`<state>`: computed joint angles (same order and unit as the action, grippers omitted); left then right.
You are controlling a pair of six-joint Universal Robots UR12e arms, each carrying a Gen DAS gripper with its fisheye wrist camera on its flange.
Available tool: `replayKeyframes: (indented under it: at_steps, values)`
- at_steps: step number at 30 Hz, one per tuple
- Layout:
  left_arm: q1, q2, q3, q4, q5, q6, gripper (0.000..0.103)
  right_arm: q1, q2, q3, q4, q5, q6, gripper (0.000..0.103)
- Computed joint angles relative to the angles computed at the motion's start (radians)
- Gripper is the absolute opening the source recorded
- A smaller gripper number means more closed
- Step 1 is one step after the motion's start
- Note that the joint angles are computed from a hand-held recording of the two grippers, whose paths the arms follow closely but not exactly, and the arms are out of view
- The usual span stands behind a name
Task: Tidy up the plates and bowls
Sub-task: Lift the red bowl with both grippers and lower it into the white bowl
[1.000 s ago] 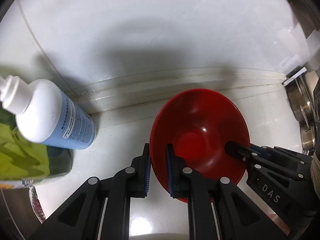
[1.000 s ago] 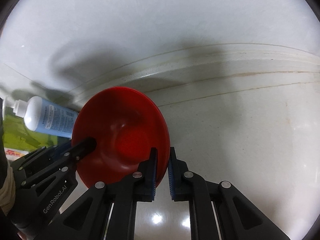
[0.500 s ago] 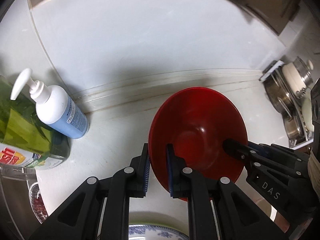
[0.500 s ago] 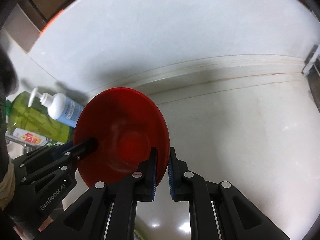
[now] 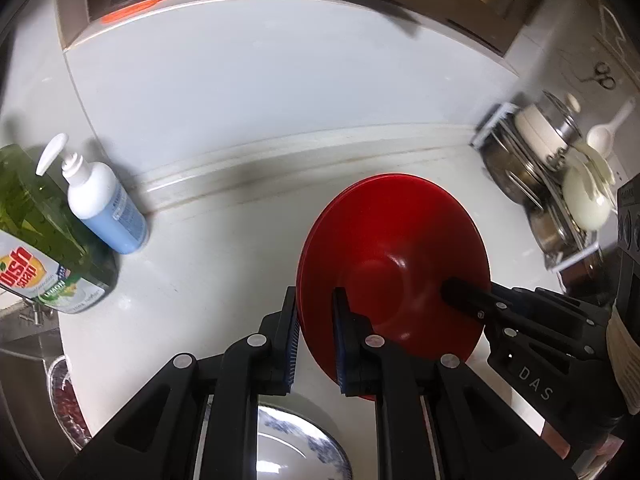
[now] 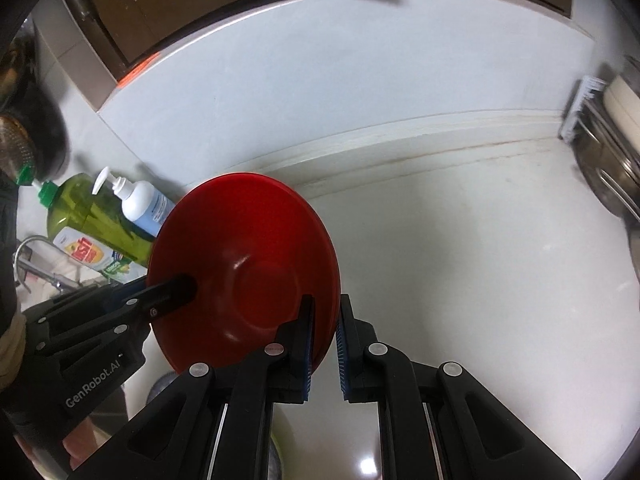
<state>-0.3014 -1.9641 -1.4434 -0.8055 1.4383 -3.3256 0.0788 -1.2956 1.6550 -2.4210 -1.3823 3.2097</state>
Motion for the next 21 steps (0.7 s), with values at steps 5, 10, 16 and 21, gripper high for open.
replayKeyframes:
  at_steps: [5, 10, 16, 21]
  values:
    - [-0.026, 0.018, -0.025, 0.016, 0.002, 0.012, 0.015, -0.005, -0.045, 0.057, -0.036, -0.022, 0.015, 0.012]
    - [-0.056, 0.016, -0.020, 0.019, 0.004, 0.019, 0.016, -0.020, -0.090, 0.104, -0.051, -0.026, 0.022, 0.012]
    - [-0.079, 0.028, -0.034, 0.019, -0.019, 0.047, 0.016, -0.037, -0.141, 0.157, -0.058, -0.040, 0.028, 0.012]
    - [-0.099, 0.032, -0.041, 0.008, -0.039, 0.077, 0.016, -0.057, -0.184, 0.208, -0.069, -0.048, 0.037, 0.012]
